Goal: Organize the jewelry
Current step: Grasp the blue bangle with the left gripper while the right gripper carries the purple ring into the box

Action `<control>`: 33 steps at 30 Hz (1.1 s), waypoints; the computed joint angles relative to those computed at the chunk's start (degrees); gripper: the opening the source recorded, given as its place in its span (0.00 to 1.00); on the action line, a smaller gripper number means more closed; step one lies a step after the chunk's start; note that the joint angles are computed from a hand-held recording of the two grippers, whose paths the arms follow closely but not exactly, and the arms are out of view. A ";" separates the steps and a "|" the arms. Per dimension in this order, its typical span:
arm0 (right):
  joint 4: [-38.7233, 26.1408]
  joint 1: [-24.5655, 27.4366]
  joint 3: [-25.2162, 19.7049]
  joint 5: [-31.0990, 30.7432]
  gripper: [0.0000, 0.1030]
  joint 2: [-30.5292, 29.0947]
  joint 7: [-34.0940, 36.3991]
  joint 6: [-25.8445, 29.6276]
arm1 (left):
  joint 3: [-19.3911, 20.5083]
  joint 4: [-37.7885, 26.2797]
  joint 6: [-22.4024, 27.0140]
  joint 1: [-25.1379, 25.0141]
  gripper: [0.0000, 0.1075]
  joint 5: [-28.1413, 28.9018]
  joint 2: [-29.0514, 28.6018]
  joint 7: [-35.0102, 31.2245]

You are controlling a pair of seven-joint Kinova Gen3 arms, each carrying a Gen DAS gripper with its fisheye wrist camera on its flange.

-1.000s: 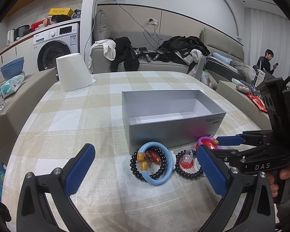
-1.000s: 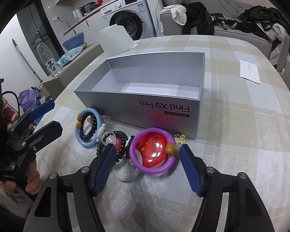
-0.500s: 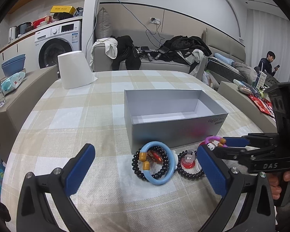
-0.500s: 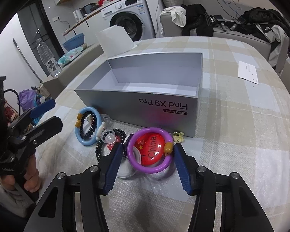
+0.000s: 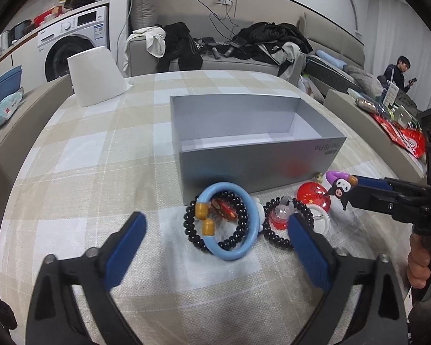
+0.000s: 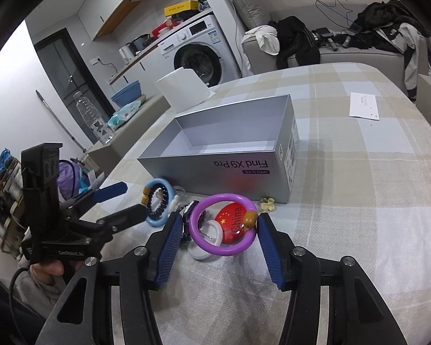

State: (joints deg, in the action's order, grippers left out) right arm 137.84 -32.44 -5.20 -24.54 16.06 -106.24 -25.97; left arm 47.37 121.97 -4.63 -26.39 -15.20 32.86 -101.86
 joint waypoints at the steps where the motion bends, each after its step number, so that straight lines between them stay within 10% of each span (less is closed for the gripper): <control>1: 0.01 0.51 -0.37 0.69 0.51 0.08 -0.56 -0.06 | 0.50 0.07 0.14 -0.45 0.80 -0.33 0.13 -0.18; 18: 0.98 0.85 -0.92 2.33 0.51 0.11 -2.44 -1.29 | 2.91 -0.90 1.25 -3.29 0.08 3.41 1.75 -3.09; 33: 0.84 -0.88 -0.40 -0.28 0.51 -0.25 -0.34 -2.31 | 8.22 3.91 -5.09 -9.69 0.05 -5.58 1.49 2.09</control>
